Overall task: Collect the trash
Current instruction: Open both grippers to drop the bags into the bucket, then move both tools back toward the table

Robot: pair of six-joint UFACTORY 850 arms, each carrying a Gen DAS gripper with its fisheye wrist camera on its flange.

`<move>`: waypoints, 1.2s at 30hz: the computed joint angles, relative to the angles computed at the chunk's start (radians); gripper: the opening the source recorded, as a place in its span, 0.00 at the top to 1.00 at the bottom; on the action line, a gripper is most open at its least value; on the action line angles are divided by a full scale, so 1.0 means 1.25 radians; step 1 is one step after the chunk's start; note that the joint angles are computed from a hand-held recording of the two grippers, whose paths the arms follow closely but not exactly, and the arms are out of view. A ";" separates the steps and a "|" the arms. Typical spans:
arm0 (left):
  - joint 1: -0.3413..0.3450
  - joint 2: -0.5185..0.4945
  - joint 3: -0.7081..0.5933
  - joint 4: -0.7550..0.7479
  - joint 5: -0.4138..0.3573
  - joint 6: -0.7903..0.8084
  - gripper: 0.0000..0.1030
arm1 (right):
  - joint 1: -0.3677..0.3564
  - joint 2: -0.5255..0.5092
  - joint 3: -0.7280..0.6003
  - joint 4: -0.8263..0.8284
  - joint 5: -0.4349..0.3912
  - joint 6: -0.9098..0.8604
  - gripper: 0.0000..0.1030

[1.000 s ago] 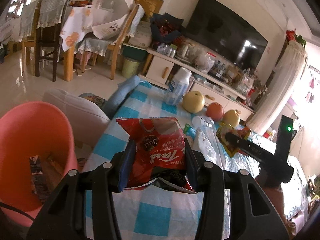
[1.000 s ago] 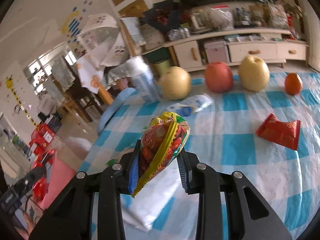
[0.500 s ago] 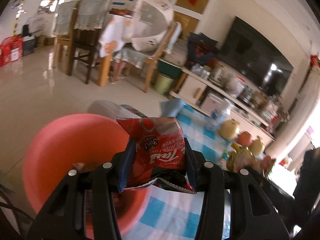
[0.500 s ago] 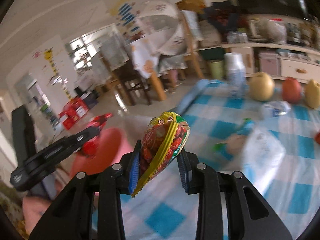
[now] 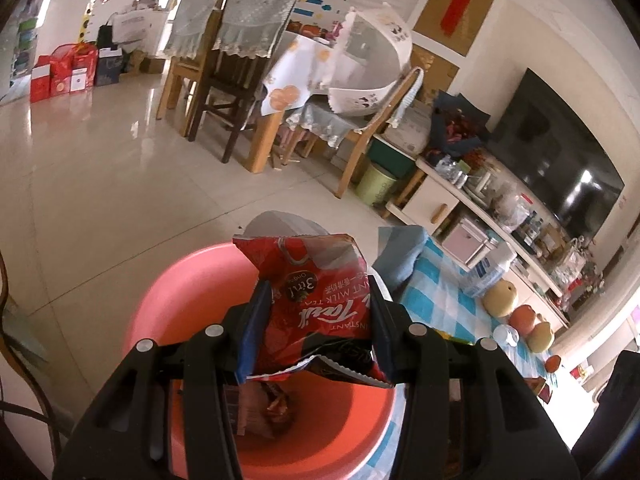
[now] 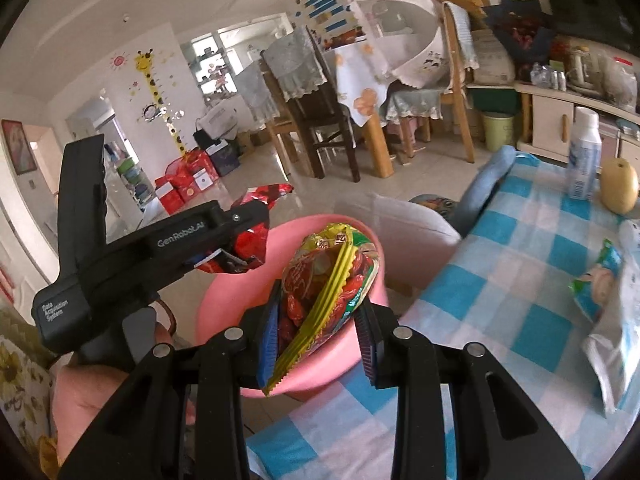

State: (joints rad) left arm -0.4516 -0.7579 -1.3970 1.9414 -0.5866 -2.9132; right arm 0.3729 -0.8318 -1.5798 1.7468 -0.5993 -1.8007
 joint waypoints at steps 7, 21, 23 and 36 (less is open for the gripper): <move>0.002 0.006 0.006 -0.107 -0.042 0.044 0.27 | 0.022 -0.046 -0.053 -0.025 0.035 0.053 0.45; -0.010 -0.019 -0.049 -0.173 -0.024 0.171 0.15 | -0.025 0.051 0.120 0.191 0.120 -0.158 0.13; -0.010 -0.023 -0.059 -0.163 0.001 0.176 0.15 | -0.032 0.060 0.137 0.202 0.131 -0.174 0.13; -0.044 -0.060 -0.122 -0.074 0.014 0.172 0.14 | -0.095 0.124 0.232 0.316 0.128 -0.269 0.09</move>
State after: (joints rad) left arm -0.5071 -0.8331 -1.5501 1.8490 -0.5693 -2.6985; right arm 0.2538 -0.6769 -1.2900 2.1412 -0.4396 -2.1375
